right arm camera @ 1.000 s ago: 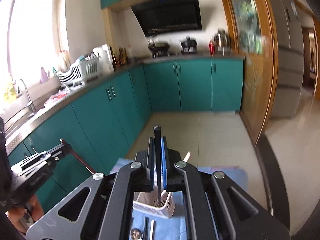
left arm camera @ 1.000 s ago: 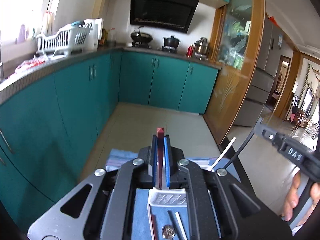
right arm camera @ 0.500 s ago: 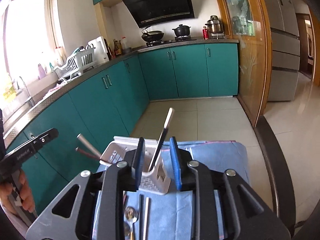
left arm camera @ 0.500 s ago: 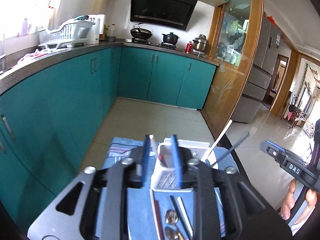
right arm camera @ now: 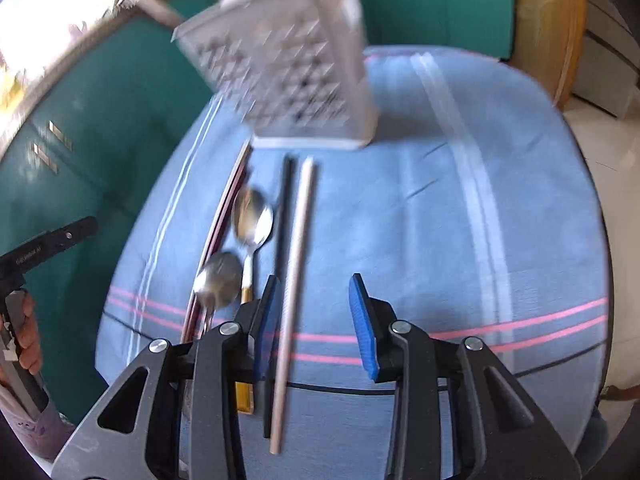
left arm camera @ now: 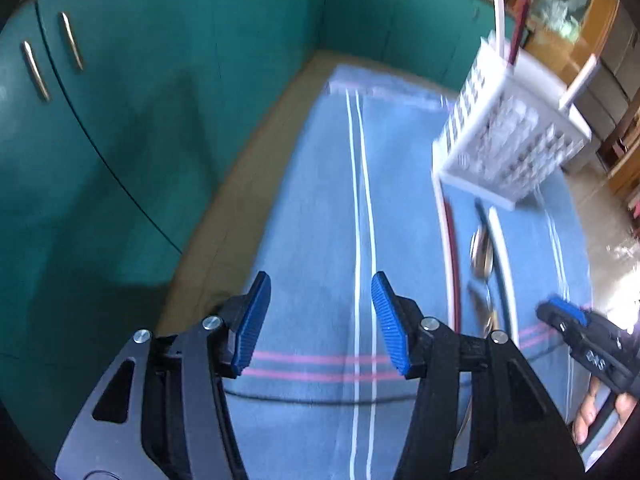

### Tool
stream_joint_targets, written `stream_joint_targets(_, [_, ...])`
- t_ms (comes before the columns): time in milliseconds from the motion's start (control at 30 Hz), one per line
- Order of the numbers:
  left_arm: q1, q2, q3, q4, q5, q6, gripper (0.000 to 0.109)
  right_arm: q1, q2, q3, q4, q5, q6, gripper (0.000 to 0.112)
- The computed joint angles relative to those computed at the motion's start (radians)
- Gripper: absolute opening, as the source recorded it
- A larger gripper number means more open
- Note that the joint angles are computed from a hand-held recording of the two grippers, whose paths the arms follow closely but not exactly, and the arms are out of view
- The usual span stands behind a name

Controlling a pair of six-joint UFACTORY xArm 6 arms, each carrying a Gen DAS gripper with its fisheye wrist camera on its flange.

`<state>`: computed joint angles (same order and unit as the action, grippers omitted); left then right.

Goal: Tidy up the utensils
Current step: 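Open both grippers to release the chopsticks and withdraw, then grasp a beige chopstick with the right gripper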

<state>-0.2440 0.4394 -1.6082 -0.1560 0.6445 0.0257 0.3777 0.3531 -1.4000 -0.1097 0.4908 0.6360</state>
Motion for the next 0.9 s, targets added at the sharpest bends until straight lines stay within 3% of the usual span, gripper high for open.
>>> stream_joint_targets(100, [-0.012,-0.002,0.021,-0.037,0.018,0.047,0.053,0.013,0.067,-0.090,-0.044,0.097,0.033,0.032])
stream_joint_targets(333, [-0.066,0.033,-0.021,-0.093,0.065,0.128,0.057,0.048,0.073,-0.108,-0.179,0.149,0.129,0.031])
stream_joint_targets(400, [-0.072,0.032,-0.022,-0.098,0.068,0.141,0.060,0.047,0.057,-0.084,-0.181,0.137,0.156,0.026])
stream_joint_targets(500, [-0.073,0.035,-0.024,-0.087,0.072,0.136,0.060,0.036,0.016,-0.025,-0.148,0.103,0.169,0.007])
stream_joint_targets(900, [-0.090,0.071,-0.056,-0.089,0.092,0.150,0.060,-0.039,-0.168,0.219,-0.188,0.045,0.337,0.006])
